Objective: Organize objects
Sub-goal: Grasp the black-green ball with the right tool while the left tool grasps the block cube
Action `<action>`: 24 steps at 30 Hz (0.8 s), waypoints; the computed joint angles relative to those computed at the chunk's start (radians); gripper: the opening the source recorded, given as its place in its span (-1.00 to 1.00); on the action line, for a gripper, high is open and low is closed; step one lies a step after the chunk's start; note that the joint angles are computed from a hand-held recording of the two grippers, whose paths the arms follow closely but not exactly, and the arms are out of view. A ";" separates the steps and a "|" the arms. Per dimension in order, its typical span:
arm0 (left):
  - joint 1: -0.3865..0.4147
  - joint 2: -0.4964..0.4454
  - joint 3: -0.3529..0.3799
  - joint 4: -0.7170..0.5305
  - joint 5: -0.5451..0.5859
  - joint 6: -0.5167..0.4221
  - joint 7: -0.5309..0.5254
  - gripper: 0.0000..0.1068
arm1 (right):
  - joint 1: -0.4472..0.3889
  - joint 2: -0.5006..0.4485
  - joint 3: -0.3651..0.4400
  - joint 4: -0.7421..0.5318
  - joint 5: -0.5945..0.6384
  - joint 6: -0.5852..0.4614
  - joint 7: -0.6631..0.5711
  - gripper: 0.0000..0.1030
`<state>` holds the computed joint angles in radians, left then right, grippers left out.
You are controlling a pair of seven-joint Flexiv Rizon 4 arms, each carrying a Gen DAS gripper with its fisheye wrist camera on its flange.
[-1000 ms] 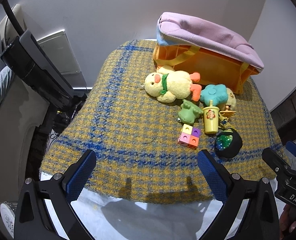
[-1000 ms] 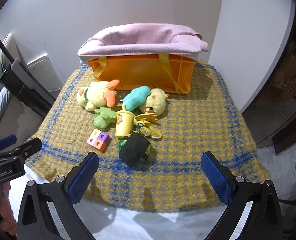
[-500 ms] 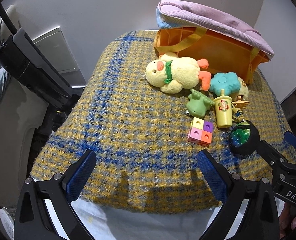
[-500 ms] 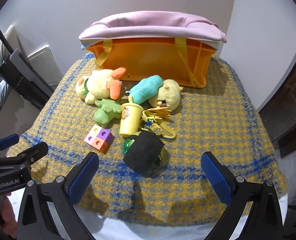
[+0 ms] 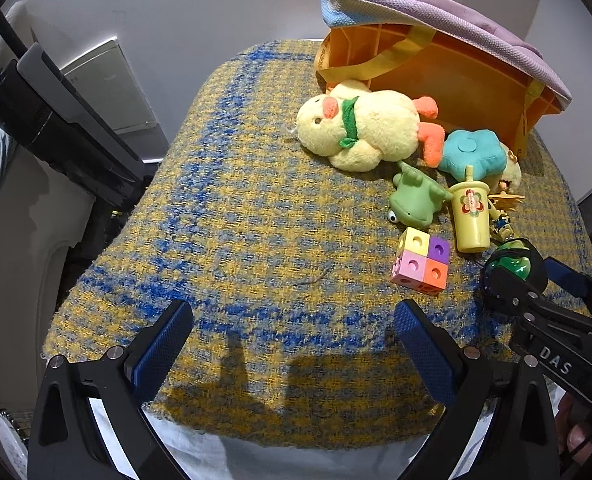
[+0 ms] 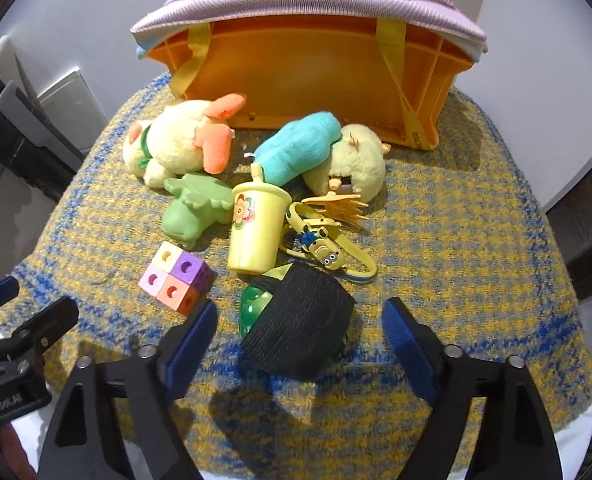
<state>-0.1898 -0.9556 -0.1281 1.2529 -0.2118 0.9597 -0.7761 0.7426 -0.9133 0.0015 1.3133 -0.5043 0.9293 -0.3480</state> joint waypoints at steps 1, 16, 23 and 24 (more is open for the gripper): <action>-0.003 0.000 0.002 0.001 0.003 0.000 -0.001 0.92 | -0.006 -0.006 0.008 -0.005 0.008 0.001 -0.006 0.35; -0.025 0.006 -0.047 0.066 -0.004 0.046 0.050 0.81 | 0.016 0.100 -0.071 0.182 -0.078 0.105 0.160 0.18; -0.054 -0.015 -0.047 0.063 -0.012 0.045 0.066 0.62 | -0.002 0.130 -0.063 0.233 -0.117 0.099 0.230 0.18; -0.060 -0.021 -0.042 0.052 -0.011 0.034 0.060 0.48 | -0.004 0.135 -0.063 0.240 -0.123 0.101 0.238 0.18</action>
